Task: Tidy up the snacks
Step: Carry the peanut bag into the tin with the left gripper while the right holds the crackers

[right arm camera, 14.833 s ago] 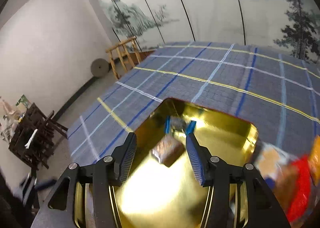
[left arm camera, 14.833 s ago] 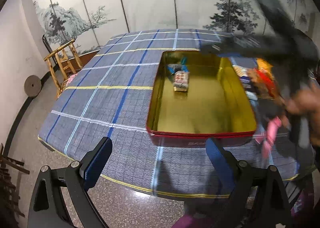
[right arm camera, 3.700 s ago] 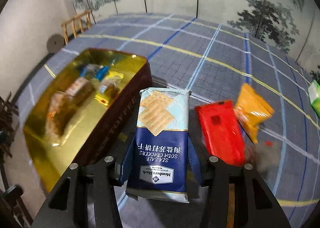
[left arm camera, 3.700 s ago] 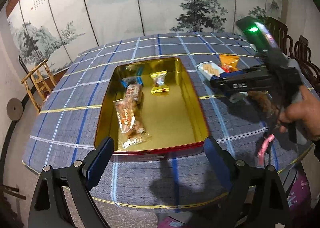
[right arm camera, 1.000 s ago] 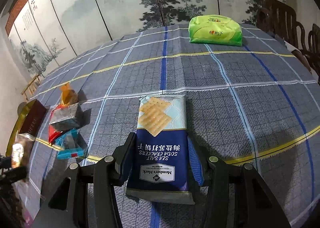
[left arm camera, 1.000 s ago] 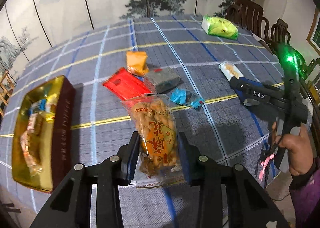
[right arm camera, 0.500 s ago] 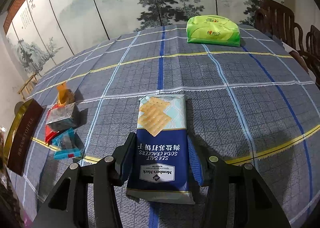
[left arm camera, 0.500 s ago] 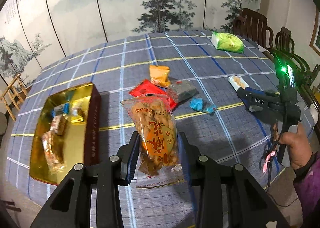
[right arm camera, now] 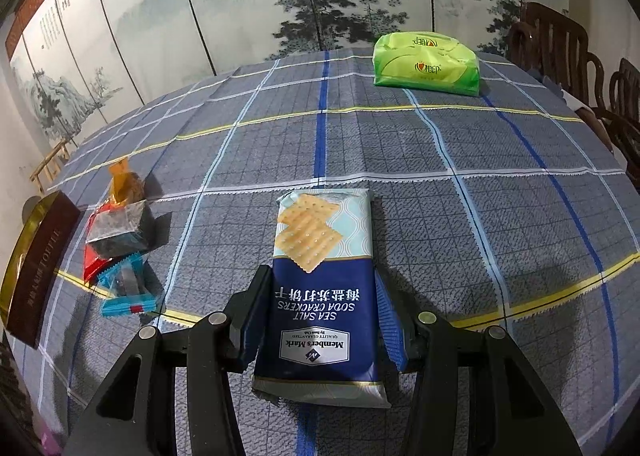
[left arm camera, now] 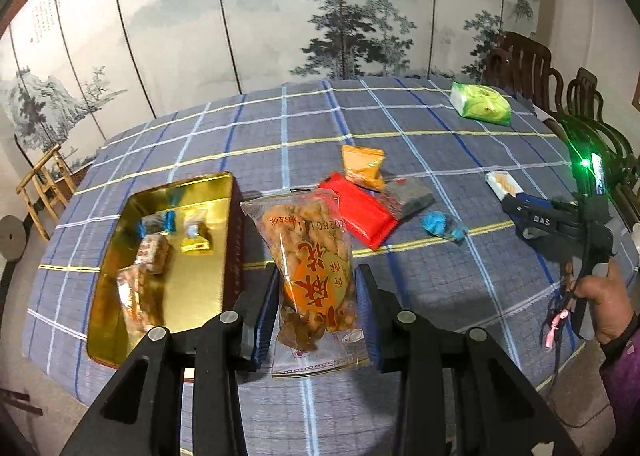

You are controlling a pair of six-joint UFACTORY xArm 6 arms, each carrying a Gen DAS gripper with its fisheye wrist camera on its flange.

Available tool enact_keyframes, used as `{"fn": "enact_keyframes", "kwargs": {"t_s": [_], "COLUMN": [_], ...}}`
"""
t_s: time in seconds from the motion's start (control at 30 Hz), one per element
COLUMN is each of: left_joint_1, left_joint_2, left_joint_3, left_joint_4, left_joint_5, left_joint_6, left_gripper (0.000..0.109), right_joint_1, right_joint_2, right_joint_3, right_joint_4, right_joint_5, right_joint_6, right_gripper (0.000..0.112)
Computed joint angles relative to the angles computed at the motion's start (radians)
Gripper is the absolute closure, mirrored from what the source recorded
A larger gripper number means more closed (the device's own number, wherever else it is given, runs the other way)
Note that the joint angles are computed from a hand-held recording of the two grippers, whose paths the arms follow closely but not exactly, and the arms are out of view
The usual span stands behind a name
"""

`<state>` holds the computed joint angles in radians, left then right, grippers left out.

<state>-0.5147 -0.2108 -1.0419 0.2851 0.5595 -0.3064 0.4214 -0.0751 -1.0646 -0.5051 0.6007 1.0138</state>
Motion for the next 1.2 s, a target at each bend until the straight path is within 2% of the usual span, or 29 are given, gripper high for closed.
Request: {"fn": "enact_keyframes", "kwargs": {"t_s": [0.87,1.2], "left_joint_1": [0.169,0.234], "left_joint_2": [0.063,0.117], "left_joint_3": [-0.018,-0.035], "left_joint_4": [0.031,-0.037], "left_joint_5": [-0.023,-0.013], "left_joint_6": [0.015,0.048], "left_gripper": [0.075,0.075], "right_joint_1": [0.024,0.028], "right_joint_2": [0.026,0.035], "right_joint_3": [-0.044,-0.057], "right_joint_4": [-0.039,-0.042], "right_joint_5": [0.083,0.093], "right_joint_6": [0.003,0.003], "right_gripper": [0.062,0.062]}}
